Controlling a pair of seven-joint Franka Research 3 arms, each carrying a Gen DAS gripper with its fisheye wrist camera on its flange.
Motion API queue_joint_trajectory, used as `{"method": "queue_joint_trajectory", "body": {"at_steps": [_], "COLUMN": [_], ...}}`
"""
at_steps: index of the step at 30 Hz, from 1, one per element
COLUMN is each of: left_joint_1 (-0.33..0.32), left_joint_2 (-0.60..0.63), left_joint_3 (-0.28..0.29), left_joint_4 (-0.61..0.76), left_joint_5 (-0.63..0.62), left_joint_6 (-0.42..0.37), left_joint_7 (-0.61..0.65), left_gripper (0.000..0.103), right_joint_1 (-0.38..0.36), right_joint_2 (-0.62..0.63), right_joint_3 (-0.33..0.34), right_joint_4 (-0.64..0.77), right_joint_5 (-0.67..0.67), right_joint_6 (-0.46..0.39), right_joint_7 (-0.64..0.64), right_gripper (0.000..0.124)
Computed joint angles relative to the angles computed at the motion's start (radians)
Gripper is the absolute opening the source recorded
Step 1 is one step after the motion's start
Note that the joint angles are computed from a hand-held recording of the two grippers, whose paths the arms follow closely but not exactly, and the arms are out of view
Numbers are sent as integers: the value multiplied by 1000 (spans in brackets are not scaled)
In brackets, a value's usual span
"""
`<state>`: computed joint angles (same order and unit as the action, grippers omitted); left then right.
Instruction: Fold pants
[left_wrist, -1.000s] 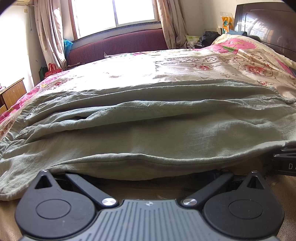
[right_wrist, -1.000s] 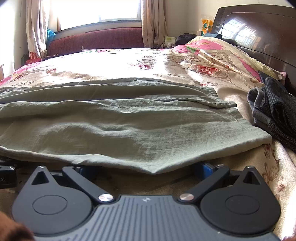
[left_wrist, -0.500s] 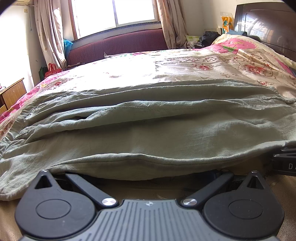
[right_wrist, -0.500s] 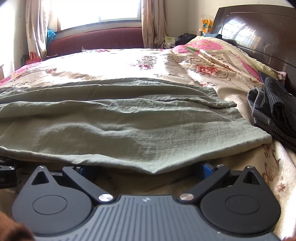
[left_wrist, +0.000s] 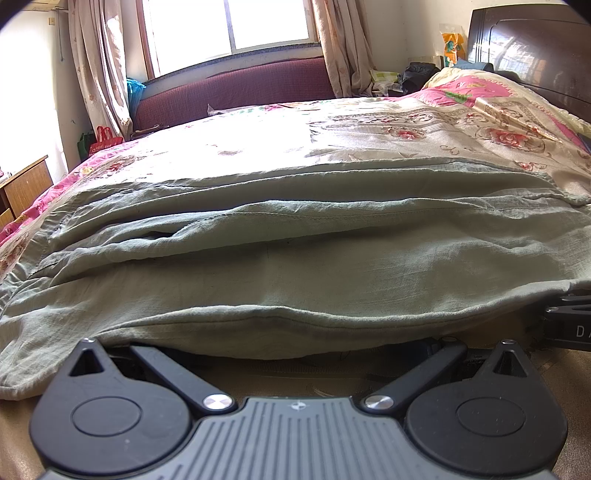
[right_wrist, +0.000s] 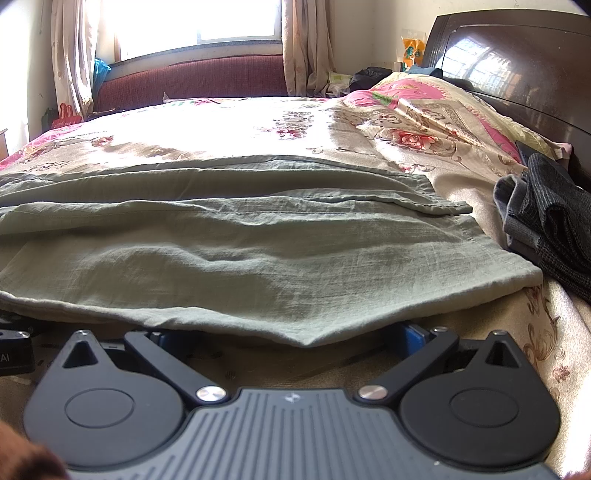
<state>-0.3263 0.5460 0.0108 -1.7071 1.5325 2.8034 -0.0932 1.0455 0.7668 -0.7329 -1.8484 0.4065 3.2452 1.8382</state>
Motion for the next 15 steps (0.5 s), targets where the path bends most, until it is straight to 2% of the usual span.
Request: {"method": "queue_joint_trajectory", "body": {"at_steps": [6,8,11,15], "left_joint_1": [-1,-18,-33,-18], "left_joint_2": [-2,2,0,-1], "left_joint_3": [0,-2,-1,-7], "left_joint_4": [-2,4,1,1], "left_joint_5": [1,-12,14,10], "left_joint_6": [-2,-46,-78,-59], "left_joint_7": [-1,37,23,21], "left_gripper": [103,103,103,103], "right_joint_1": [-3,8,34,-18], "right_joint_2": [-1,5,29,-23], "right_joint_3": [3,-10,-47,16], "right_joint_4": [-1,6,23,-6], "right_joint_5": [1,2,-22,-40], "right_joint_6": [2,-14,-45,-9], "right_joint_7": [-2,0,31,30], "right_gripper": [102,102,102,102]}}
